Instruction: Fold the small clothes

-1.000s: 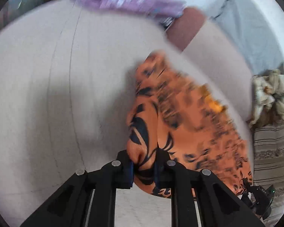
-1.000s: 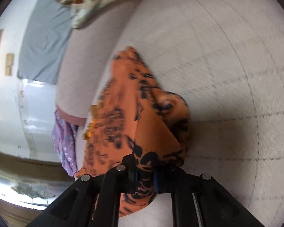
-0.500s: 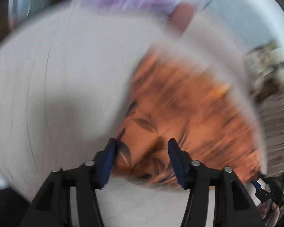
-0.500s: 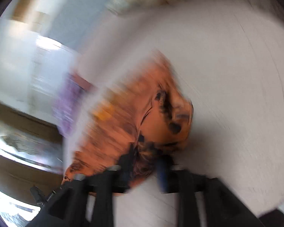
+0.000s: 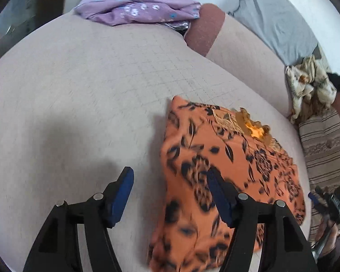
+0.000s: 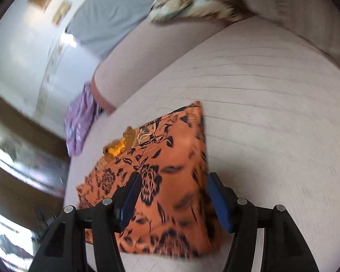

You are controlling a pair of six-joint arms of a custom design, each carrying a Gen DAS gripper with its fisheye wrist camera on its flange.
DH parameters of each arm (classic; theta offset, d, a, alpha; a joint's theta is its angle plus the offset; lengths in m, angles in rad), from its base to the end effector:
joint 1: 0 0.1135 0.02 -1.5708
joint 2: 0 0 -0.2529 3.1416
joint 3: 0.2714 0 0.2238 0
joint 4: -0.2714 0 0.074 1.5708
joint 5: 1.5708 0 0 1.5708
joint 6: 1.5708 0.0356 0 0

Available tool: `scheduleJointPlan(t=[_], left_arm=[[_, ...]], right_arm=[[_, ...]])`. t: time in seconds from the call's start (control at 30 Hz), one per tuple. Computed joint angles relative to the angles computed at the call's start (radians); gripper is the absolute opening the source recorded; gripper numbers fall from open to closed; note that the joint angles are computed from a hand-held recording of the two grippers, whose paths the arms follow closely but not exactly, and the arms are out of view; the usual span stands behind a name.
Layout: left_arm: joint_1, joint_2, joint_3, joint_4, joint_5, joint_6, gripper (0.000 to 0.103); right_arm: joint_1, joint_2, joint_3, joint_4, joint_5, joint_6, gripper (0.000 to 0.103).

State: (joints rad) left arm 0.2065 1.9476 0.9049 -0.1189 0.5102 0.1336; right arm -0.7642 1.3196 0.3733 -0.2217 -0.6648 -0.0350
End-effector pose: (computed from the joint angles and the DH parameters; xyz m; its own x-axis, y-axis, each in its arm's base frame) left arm 0.3122 0.0476 0.0963 -0.8884 -0.0673 -0.4540 0.1308 0.9110 -0.3910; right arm 0.1393 -0.1031 0.1248 -0.6767 0.6105 -0.4116 0.3466 0.7573 0.5535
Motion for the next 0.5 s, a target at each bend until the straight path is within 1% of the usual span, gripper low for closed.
scheduleJointPlan(t=[0.03,0.07,0.2,0.27,0.3,0.37,0.43,0.47,0.5], left_arm=[[-0.018,0.012,0.016,0.003,-0.003,-0.004,0.068],[-0.040,0.037,0.055,-0.009,-0.008,-0.003,0.068],[-0.102,0.121,0.136,-0.018,-0.055,-0.017,0.067],[-0.116,0.142,0.153,-0.019,-0.070,-0.016,0.067],[-0.124,0.158,0.165,-0.008,-0.072,-0.026,0.067],[-0.132,0.160,0.157,0.011,-0.087,-0.025,0.066],[-0.153,0.182,0.179,0.010,-0.113,-0.035,0.051],[-0.159,0.193,0.192,0.000,-0.125,-0.039,0.048],[-0.167,0.208,0.209,-0.011,-0.139,-0.045,0.037]], right_arm=[[0.016,0.043,0.021,0.012,0.024,-0.018,0.064],[0.063,0.099,0.048,0.056,0.059,0.004,0.064],[0.135,0.226,0.103,0.147,0.122,0.062,0.063],[0.166,0.281,0.132,0.171,0.162,0.066,0.062],[0.202,0.310,0.146,0.194,0.186,0.088,0.062],[0.235,0.341,0.168,0.208,0.223,0.084,0.062],[0.264,0.384,0.195,0.231,0.253,0.083,0.061],[0.286,0.405,0.208,0.246,0.279,0.089,0.061],[0.302,0.422,0.219,0.250,0.301,0.090,0.055]])
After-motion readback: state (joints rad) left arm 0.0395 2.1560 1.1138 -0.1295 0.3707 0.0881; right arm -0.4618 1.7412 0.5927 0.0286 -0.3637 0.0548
